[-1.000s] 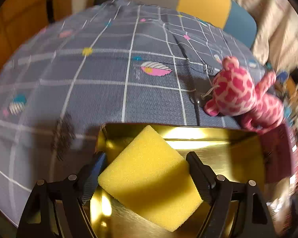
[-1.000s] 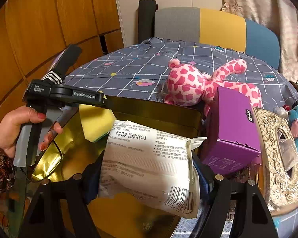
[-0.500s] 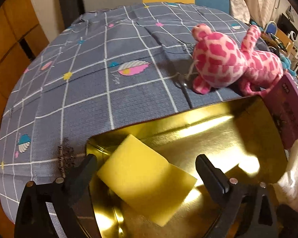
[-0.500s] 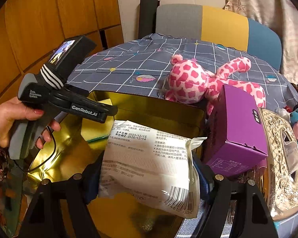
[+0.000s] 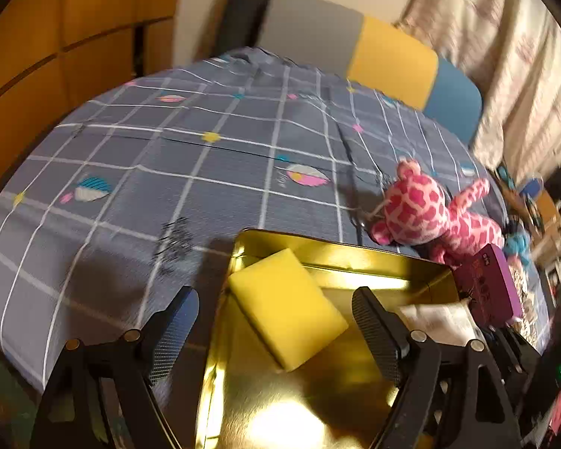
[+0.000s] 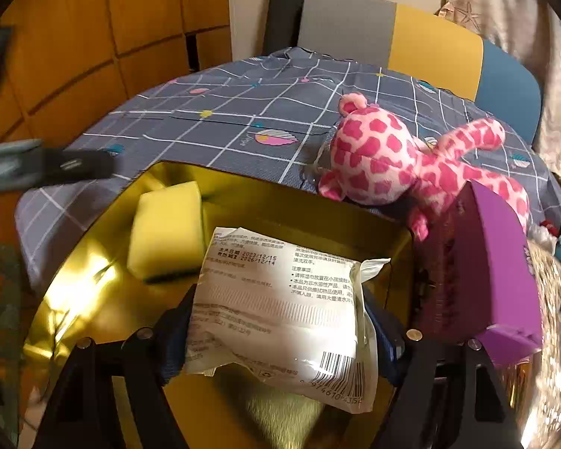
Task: Organize soft objects
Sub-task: 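Release the sponge into the tray with the left tool while the right tool releases the packet, then grasp the blue plush doll with the left tool while the right tool grasps the Tempo pack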
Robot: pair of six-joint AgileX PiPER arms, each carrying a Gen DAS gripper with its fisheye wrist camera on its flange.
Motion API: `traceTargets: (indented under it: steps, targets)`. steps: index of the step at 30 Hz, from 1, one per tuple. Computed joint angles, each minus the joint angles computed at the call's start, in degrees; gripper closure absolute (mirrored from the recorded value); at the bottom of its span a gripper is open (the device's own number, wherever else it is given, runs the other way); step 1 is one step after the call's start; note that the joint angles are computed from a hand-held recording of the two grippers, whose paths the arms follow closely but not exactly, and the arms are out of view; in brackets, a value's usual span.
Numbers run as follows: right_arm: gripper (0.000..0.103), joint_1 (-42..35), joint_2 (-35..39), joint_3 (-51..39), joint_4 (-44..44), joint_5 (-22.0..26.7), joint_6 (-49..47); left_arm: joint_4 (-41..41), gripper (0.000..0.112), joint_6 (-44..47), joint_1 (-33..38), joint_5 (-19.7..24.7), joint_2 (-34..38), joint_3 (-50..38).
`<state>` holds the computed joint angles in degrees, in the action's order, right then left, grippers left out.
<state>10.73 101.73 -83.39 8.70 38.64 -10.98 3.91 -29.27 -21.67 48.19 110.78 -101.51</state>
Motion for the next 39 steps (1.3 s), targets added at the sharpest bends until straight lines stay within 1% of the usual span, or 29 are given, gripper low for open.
traceTargets:
  steps: [3, 5, 8, 11, 13, 16, 18, 21, 24, 27, 32, 35, 39]
  targets:
    - [0.024, 1.72, 3.63, -4.64, -2.98, 1.74, 2.35, 3.95, 0.027, -4.31, -1.2, -2.72, -4.11, 6.19]
    - [0.024, 3.16, 5.84, -7.62, -6.31, 2.92, 5.07, 6.06, 0.027, -6.32, -1.86, -3.08, -5.75, 8.43]
    - [0.024, 3.79, 8.14, -11.05, -6.42, 4.36, 5.61, 6.7, 0.027, -7.59, -2.24, -3.99, -7.87, 11.64]
    - [0.023, 4.7, 10.47, -14.43, -8.72, 5.66, 7.39, 7.45, 0.027, -9.4, -2.66, -4.0, -9.17, 13.75]
    - [0.022, 5.15, 12.93, -18.0, -9.8, 7.63, 8.99, 7.82, 0.027, -10.35, -2.95, -3.94, -9.84, 14.79]
    - [0.019, 5.14, 15.92, -22.41, -7.84, 10.07, 8.71, 7.72, 0.027, -11.82, -2.99, -4.94, -11.67, 17.09]
    - [0.016, 5.51, 15.86, -22.62, -7.76, 9.94, 9.04, 8.0, 0.027, -12.33, -3.01, -4.68, -12.35, 17.74]
    - [0.006, 5.46, 12.61, -19.11, -7.12, 6.99, 9.37, 8.45, 0.027, -13.03, -2.9, -4.46, -13.36, 18.71]
    - [0.006, 4.17, 8.08, -14.67, -3.35, 4.65, 7.5, 9.24, 0.027, -14.87, -2.85, -5.22, -14.51, 20.06]
    - [0.006, 2.13, 2.53, -9.39, 3.03, 3.0, 3.06, 10.46, 0.027, -16.71, -3.68, -6.27, -15.22, 20.8]
    - [0.006, -2.46, -8.98, 0.91, 13.94, -0.55, -7.01, 10.77, 0.027, -18.09, -6.14, -8.81, -15.67, 21.15]
    - [0.006, -7.0, -16.37, 6.81, 20.24, -2.84, -13.69, 10.15, 0.027, -18.04, -8.2, -10.7, -15.3, 20.69]
    - [0.006, -15.28, -22.2, 10.93, 24.8, -3.73, -18.79, 8.96, 0.027, -16.48, -12.15, -12.14, -13.62, 17.93]
